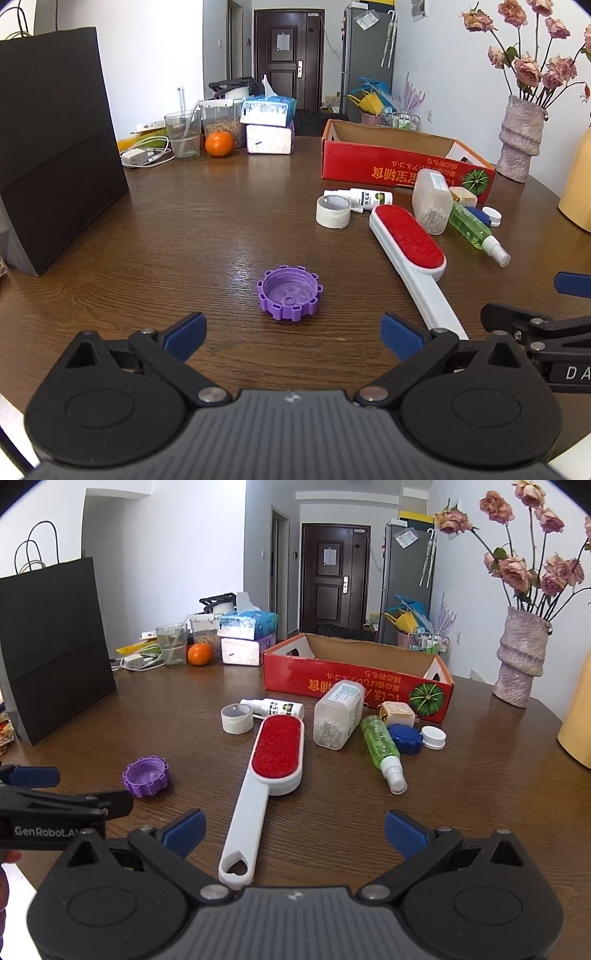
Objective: Organize rigid objects
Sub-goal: 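Reach the left gripper to the purple cap while the right gripper approaches the lint brush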
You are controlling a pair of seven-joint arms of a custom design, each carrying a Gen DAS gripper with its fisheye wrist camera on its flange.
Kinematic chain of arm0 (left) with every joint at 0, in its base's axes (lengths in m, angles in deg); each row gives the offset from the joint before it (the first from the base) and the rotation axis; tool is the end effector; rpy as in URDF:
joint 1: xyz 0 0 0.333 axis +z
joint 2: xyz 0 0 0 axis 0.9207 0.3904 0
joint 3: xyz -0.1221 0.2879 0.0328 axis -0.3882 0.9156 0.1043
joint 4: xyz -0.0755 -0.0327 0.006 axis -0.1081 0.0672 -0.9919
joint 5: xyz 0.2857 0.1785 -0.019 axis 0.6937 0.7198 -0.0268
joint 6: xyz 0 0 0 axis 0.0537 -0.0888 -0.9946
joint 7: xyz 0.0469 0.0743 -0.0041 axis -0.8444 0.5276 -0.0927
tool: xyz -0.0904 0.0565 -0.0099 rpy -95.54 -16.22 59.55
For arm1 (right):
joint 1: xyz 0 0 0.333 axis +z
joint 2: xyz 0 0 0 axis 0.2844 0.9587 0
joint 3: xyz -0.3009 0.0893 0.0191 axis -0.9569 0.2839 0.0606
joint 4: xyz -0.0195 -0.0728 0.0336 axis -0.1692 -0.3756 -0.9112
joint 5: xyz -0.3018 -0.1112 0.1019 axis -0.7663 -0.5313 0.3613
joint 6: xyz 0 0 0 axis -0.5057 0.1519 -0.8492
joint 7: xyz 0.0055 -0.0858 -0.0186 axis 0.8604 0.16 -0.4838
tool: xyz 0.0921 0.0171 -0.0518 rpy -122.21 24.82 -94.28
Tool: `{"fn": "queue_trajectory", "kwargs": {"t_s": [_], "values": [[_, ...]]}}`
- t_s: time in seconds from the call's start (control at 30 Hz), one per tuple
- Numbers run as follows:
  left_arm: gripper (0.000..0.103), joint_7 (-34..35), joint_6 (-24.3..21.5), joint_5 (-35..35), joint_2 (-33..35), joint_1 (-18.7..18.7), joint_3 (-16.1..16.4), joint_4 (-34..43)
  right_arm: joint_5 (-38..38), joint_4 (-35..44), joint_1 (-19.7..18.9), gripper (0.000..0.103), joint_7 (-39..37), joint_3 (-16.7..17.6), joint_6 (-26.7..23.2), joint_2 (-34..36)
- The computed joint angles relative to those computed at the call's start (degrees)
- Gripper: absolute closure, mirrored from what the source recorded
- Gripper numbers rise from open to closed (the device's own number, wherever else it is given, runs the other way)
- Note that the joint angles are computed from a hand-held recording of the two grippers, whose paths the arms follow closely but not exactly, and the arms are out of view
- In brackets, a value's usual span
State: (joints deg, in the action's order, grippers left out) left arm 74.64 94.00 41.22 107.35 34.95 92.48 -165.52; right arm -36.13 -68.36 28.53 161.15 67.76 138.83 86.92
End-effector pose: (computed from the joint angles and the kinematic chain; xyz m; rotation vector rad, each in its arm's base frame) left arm 0.5717 -0.3239 0.4803 -1.4145 1.9901 -0.9718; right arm 0.4975 0.1725 0.4911 -1.5302 1.7789 -0.9042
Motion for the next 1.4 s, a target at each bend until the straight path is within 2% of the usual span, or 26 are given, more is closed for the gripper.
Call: {"fn": "queue_trajectory", "kwargs": {"t_s": [0.33, 0.47, 0.77, 1.1, 1.3, 1.37, 1.4], "values": [[0.004, 6.5, -4.5, -6.2, 5.4, 3.2, -4.1, 7.3, 8.0, 4.8, 0.5, 0.000, -8.5, -1.7, 1.7, 5.8], [0.009, 9.4, -6.4, -8.9, 7.4, 4.0, -5.4, 9.9, 11.1, 6.2, 1.1, 0.000, -11.5, -2.5, 1.8, 7.5], [0.013, 12.2, -9.9, -12.4, 11.9, 4.0, -5.6, 16.6, 17.9, 9.2, 2.2, 0.000, -18.3, -4.1, 2.2, 11.0], [0.019, 12.3, -13.4, -12.6, 16.3, 3.5, -4.9, 23.9, 25.8, 12.7, 3.2, 0.000, -25.8, -5.3, 2.3, 14.9], [0.032, 12.3, -14.3, -12.6, 17.8, 3.4, -4.9, 26.4, 28.5, 13.9, 3.7, 0.000, -28.4, -6.0, 2.4, 16.1], [0.042, 12.0, -14.0, -12.0, 17.9, 3.1, -4.4, 26.4, 29.4, 14.2, 3.7, 0.000, -29.4, -6.1, 2.4, 16.4], [0.043, 11.8, -13.7, -11.8, 17.8, 2.9, -4.2, 26.2, 29.9, 14.4, 3.8, 0.000, -29.7, -6.2, 2.4, 16.6]]}}
